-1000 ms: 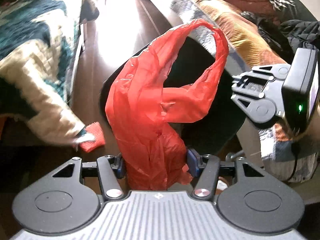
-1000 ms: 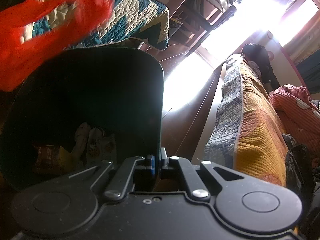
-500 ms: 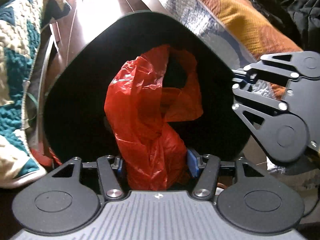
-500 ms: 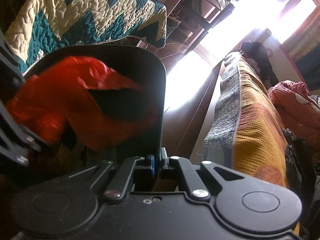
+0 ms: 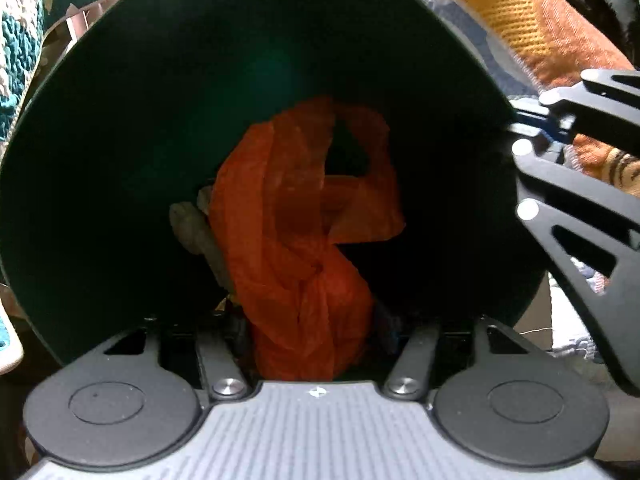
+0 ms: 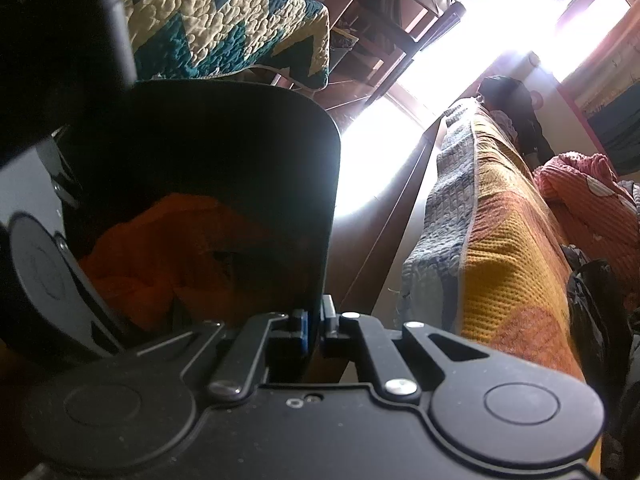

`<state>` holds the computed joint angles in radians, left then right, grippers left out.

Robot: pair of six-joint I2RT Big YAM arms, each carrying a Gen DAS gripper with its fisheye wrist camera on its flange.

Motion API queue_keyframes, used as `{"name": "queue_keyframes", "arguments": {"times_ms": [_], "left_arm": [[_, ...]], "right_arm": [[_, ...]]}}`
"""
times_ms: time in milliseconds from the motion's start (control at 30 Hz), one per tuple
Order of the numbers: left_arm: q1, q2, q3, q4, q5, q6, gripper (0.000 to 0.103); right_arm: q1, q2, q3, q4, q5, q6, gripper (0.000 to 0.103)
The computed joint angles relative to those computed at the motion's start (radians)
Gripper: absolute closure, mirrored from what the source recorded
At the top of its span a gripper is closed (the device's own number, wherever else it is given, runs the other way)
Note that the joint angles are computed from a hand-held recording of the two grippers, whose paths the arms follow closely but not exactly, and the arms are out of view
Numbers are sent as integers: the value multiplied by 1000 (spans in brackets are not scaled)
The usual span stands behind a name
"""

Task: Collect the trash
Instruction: 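Lower the red bag into the green wastebasket and open the left tool, then lower the left tool onto the grey crumpled plastic and grasp it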

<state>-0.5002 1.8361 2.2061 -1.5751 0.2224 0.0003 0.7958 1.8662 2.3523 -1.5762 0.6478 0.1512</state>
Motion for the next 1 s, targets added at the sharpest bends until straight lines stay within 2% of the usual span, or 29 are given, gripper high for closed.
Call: {"name": "queue_keyframes", "arguments": {"times_ms": [167,367,433,533,867,933,1000], "left_arm": [[-5,-7,-16,16,-27,4,42],[-3,-46,-54,48,-35,15,32],[1,-57,-62,56,-28,7,28],[9,-68,-68,57,-18,0,27],[64,-175,-109,93,34,52,27],[83,-203,-128,105,47,54,21],[102,-228,-148,113,53,55,20]], "right_arm": [[-1,-3,-4,0,1,0,98],[-3,-12,-17,-2,-4,14,98],[-2,-13,-19,-4,-3,15,98],[-4,-11,-16,-8,-3,19,98],[-4,-7,-9,-14,0,15,98],[-4,-6,-7,-19,0,17,98],[-5,-5,-6,-23,0,19,97]]}}
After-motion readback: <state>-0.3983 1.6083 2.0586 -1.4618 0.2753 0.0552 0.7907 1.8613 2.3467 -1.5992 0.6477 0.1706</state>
